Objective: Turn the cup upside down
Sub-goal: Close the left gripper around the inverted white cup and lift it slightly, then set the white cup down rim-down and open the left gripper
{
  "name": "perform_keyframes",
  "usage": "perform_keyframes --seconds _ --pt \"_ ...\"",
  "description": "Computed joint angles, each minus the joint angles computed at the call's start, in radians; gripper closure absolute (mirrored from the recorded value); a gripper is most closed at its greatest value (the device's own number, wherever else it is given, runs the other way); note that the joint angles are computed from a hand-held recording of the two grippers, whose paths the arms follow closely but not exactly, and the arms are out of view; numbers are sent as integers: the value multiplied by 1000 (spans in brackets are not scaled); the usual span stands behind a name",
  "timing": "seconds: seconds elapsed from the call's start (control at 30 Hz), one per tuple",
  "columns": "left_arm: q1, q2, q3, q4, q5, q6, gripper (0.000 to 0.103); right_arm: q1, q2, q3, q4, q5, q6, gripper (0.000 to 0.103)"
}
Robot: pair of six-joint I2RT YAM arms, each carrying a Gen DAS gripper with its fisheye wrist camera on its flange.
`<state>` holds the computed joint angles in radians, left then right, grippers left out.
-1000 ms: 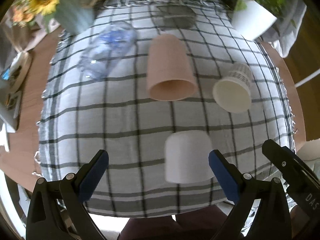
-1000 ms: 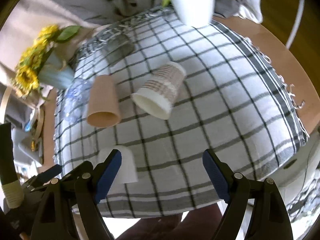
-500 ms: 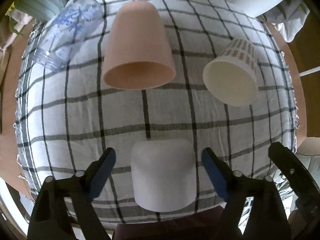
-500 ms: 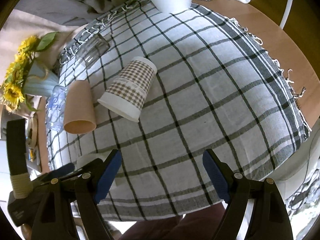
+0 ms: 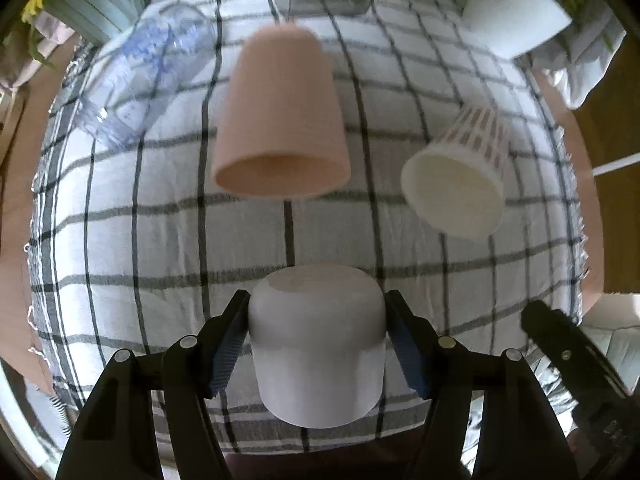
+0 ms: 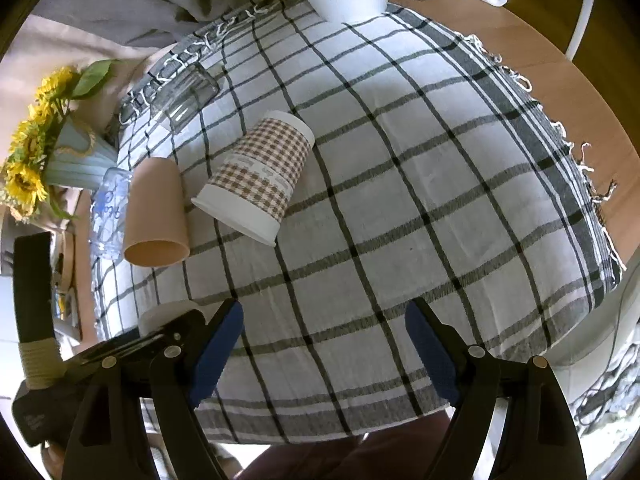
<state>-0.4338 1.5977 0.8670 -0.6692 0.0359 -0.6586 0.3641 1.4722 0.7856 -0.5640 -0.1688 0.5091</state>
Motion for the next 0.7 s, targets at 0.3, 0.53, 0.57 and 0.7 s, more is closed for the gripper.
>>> perform_keyframes --seconds 0.3,0.53,0.57,0.7 --pt "-10 -74 -94 130 -62 -18 37 28 -36 18 -8 68 -29 20" --pt "-69 -90 -141 149 -71 -32 37 47 -46 10 -17 102 -48 20" --pt "-66 -89 -149 159 -52 -41 37 49 -45 9 -19 104 -47 20" --pt "-86 -87 -161 170 -48 -42 36 65 -38 6 -22 118 -40 20"
